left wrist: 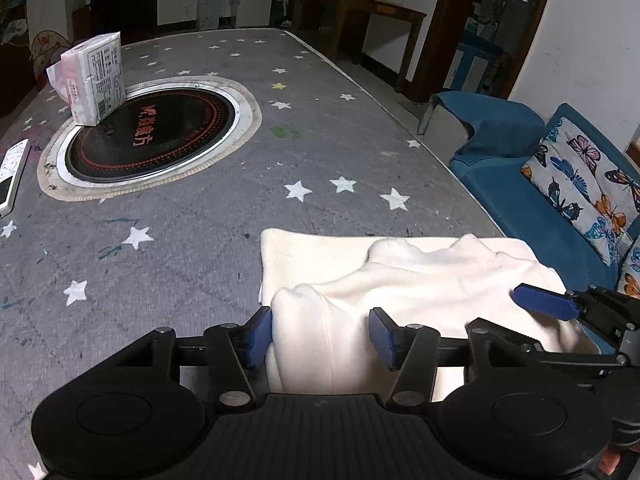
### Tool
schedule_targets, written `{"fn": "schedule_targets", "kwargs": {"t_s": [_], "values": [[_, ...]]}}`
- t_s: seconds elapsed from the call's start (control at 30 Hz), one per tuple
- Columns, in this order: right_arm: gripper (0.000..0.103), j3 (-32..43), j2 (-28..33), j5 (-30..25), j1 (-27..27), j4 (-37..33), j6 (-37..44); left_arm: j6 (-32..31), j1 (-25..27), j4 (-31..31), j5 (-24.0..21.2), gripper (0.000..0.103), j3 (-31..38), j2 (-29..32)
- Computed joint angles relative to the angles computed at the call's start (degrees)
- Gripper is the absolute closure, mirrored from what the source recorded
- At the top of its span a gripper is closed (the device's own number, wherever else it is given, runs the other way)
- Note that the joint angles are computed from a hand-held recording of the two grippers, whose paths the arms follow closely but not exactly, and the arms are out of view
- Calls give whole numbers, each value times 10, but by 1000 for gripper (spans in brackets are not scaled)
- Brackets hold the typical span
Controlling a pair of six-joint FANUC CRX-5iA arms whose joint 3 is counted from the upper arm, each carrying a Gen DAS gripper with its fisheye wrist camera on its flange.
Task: Fold clothes
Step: 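Open the left gripper and release the folded sweatshirt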
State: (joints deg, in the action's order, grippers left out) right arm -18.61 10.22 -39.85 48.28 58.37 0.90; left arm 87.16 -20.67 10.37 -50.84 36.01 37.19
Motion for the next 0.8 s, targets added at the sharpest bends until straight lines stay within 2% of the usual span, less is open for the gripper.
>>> {"fn": "schedule_targets", "kwargs": {"t_s": [0.2,0.6,0.8], "values": [[37,-19,-18,-5,16,25,-22,-8,2,11,21,43,-45,-27],[32,-46,-36,-15,50,39,-47,-39,-2,22,75,40,-142,-85],[32,-44,-32,-24,60,31,-40,-40,-10,2,92,38,-170,-100]]}}
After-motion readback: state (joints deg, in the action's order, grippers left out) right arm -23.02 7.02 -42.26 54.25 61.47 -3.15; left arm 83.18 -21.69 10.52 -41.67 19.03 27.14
